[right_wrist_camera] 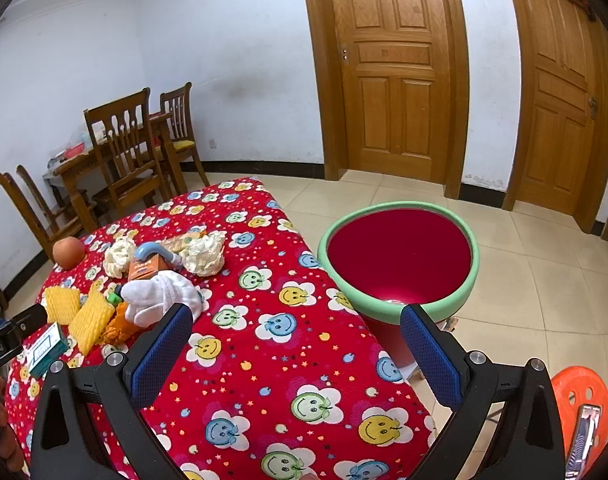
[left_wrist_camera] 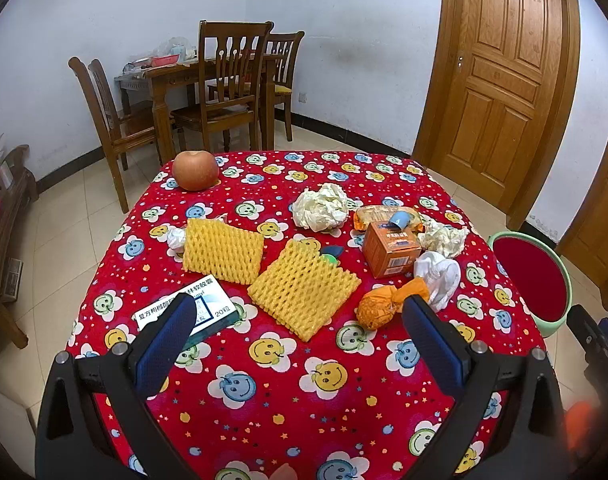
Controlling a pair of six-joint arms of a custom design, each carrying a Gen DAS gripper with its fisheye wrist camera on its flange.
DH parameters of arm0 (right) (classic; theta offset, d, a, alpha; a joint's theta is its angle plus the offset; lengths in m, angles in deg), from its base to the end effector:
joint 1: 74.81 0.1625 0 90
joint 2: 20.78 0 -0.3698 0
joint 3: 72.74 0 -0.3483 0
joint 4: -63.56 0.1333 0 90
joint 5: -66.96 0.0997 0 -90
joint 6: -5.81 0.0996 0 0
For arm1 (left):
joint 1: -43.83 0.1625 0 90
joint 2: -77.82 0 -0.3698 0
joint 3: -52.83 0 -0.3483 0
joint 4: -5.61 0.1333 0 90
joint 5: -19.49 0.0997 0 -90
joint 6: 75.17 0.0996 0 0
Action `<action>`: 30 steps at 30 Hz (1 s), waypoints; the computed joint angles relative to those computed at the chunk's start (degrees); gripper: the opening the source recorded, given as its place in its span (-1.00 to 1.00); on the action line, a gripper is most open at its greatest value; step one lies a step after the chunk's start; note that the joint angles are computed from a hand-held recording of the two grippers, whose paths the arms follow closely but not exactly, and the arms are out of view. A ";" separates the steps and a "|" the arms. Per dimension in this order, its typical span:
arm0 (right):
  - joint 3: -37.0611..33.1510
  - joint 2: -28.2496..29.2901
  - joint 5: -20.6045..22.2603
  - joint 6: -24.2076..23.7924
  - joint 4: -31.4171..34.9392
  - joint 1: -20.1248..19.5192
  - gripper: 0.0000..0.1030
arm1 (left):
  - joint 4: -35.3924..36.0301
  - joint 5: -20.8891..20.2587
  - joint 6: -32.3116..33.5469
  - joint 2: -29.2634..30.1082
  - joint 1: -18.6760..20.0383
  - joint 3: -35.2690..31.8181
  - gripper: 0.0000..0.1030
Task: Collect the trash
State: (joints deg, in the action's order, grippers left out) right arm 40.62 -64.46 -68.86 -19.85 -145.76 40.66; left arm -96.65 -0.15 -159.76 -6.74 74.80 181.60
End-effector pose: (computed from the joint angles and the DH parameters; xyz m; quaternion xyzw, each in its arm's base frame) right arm 0.2734 -0.4301 0.1223 0.2134 -0.8247 0.3861 0.3540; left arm -0.1846 -0.3757 0.2066 -0.0192 0.8014 -0.4560 0.3866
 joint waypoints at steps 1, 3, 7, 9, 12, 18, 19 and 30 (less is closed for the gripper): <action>-0.05 0.00 -0.07 0.07 0.01 0.05 1.00 | 0.12 0.02 -0.07 -0.09 -0.03 0.05 0.97; -0.07 -0.02 -0.08 0.13 0.06 0.04 1.00 | 0.07 -0.01 -0.05 -0.02 -0.01 -0.01 0.97; -0.08 -0.01 -0.06 0.06 0.02 0.04 1.00 | 0.20 -0.03 -0.13 -0.07 -0.01 -0.02 0.97; -0.10 -0.02 -0.08 0.05 0.09 0.03 1.00 | 0.06 -0.04 -0.04 -0.07 -0.02 0.01 0.97; -0.09 -0.03 -0.06 0.09 0.08 0.03 1.00 | -0.11 -0.03 0.07 -0.07 -0.02 0.05 0.97; -0.10 -0.02 -0.02 0.05 0.11 0.00 1.00 | 0.04 -0.05 -0.05 -0.06 -0.01 0.00 0.97; -0.07 -0.04 -0.02 0.10 0.11 0.01 1.00 | 0.04 -0.05 -0.05 -0.06 -0.01 0.00 0.97; -0.05 -0.16 0.03 0.84 1.34 0.00 1.00 | 1.94 -0.30 -1.17 -0.67 0.10 -0.21 0.97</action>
